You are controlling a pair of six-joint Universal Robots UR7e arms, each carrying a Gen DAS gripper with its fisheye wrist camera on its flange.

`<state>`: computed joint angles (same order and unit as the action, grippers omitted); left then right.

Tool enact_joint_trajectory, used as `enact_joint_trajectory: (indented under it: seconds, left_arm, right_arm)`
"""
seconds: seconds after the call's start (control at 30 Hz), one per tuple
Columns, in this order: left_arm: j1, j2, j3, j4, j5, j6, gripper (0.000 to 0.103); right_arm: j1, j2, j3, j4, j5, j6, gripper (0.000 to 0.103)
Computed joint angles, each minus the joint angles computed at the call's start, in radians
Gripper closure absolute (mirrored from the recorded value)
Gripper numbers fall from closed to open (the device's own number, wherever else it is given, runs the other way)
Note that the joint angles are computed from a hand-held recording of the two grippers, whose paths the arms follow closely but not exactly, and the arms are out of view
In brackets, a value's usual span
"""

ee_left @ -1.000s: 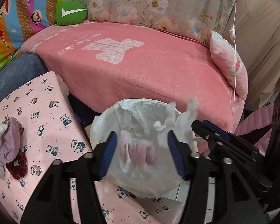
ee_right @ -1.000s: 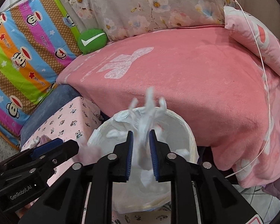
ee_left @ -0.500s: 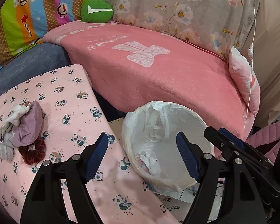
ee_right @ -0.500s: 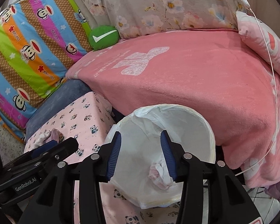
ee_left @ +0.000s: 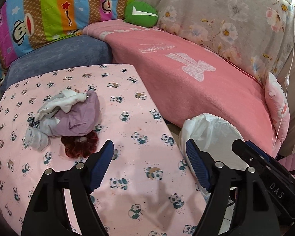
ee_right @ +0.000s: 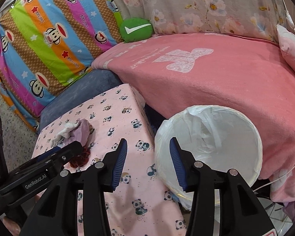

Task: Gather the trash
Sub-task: 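Grasp the grey rolled sock with the left gripper while the right gripper approaches the purple cloth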

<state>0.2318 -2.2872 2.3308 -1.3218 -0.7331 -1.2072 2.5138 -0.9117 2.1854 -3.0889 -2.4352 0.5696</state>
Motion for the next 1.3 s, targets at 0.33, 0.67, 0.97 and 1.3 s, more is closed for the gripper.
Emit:
enact_joint_trajectory:
  seconds: [0.33, 0.67, 0.97, 1.3]
  left_arm:
    - [-0.058, -0.125, -0.104, 0.490, 0.024, -0.309, 0.023]
    - [-0.017, -0.211, -0.164, 0.717, 0.030, -0.437, 0.014]
    - [0.247, -0.240, -0.151, 0.489, 0.119, -0.208, 0.014]
    - [0.588, -0.176, -0.057, -0.169, 0.131, 0.333, 0.014]
  right_arm:
    - [0.040, 0.100, -0.106, 0.044, 0.044, 0.001, 0.055]
    - [0.048, 0.209, -0.216, 0.093, 0.097, -0.019, 0.053]
    - [0.011, 0.309, -0.319, 0.110, 0.170, -0.054, 0.052]
    - [-0.055, 0.427, -0.463, 0.141, 0.250, -0.077, 0.052]
